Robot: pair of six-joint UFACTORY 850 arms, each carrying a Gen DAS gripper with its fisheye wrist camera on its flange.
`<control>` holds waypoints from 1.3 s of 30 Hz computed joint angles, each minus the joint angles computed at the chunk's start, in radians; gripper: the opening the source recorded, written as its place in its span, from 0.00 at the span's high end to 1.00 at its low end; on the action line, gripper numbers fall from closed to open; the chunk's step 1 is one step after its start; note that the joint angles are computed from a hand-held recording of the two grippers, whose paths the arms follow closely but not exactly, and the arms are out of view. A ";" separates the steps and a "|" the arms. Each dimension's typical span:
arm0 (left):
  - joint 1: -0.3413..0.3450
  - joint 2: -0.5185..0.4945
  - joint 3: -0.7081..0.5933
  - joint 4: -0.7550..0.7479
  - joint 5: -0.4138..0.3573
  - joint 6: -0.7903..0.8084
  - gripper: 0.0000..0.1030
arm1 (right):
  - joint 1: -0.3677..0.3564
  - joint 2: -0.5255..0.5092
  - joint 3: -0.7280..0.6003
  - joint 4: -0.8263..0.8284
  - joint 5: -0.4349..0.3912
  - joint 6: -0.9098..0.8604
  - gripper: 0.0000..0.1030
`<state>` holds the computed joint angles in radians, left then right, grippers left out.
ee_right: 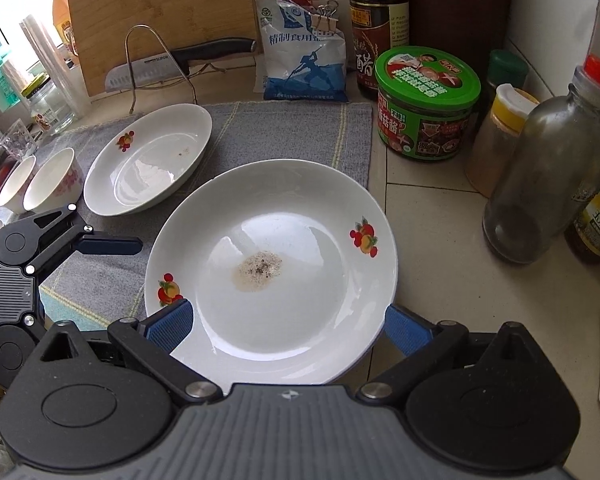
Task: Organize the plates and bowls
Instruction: 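Withdraw the right tool from the stacked plates, then move the left tool to the rim of the single floral plate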
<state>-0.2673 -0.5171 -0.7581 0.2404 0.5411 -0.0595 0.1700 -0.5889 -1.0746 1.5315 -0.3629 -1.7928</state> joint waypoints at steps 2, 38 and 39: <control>0.010 0.017 0.024 -0.048 0.021 -0.018 0.07 | 0.003 0.004 0.003 0.051 -0.011 -0.046 0.00; 0.343 0.103 -0.006 0.237 -0.123 -0.138 0.06 | 0.269 -0.094 -0.091 0.518 0.004 -0.683 0.00; 0.345 0.093 -0.024 0.264 -0.135 -0.165 0.06 | 0.267 -0.103 -0.103 0.507 0.009 -0.686 0.00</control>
<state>0.0774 -0.4237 -0.7821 0.5049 0.4057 -0.2247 0.4372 -0.6920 -1.1773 2.0383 -0.3541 -2.4783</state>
